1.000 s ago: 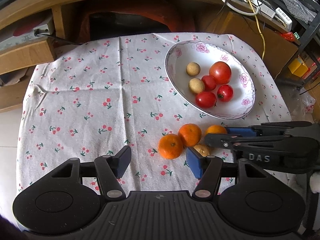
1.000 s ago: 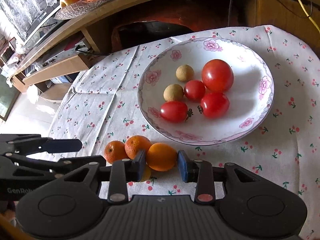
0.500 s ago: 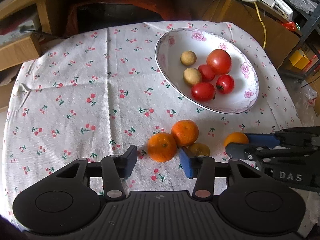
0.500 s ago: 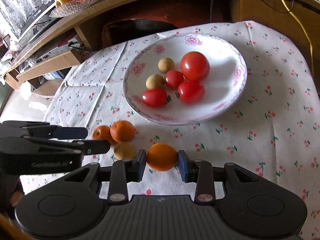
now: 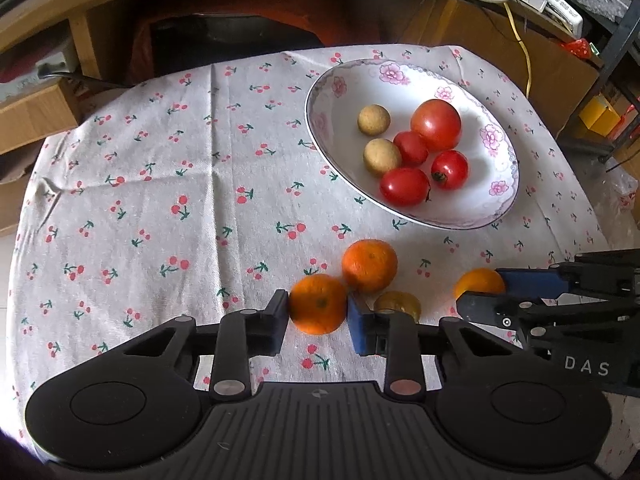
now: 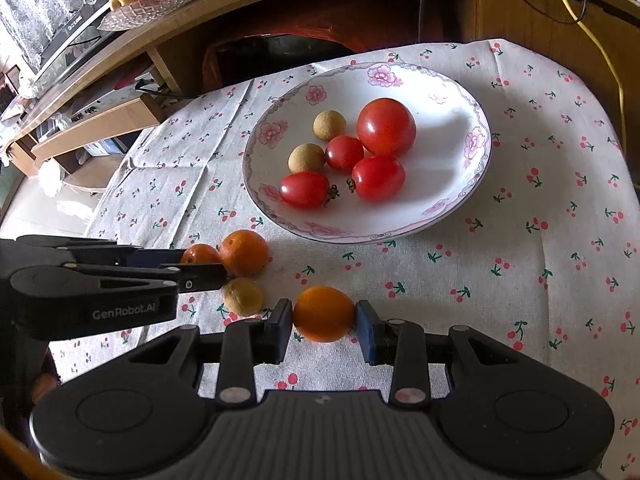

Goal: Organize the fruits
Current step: 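Close the left tool on a mandarin while the right tool grasps another mandarin, then lift both held mandarins off the cloth and carry them toward the white bowl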

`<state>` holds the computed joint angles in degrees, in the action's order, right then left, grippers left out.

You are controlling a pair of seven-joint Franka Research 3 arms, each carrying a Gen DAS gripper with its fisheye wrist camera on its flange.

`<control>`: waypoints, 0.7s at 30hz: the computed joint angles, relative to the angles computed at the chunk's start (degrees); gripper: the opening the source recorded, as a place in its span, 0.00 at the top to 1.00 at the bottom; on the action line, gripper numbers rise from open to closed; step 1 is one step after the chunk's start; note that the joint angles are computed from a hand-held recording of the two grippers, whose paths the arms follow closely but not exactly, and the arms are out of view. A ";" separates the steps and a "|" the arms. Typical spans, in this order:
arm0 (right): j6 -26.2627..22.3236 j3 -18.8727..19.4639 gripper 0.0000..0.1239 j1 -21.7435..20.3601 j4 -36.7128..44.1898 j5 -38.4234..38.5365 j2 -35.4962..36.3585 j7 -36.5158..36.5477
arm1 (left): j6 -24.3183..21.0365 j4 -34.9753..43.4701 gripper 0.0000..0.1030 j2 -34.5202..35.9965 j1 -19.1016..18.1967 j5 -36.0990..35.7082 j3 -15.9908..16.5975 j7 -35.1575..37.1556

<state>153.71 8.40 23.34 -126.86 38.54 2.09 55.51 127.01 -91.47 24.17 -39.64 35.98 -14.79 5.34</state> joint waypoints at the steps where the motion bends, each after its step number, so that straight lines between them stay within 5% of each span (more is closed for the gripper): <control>1: 0.45 0.04 0.74 0.11 -0.37 -0.60 -0.31 0.04 | -0.07 -0.20 0.62 -0.22 -0.07 -0.07 -0.06 -0.11; 21: -2.75 -1.81 0.74 1.02 -12.65 -5.61 -13.20 1.89 | -1.72 -3.79 0.62 -3.75 -2.31 -3.68 -3.48 -1.59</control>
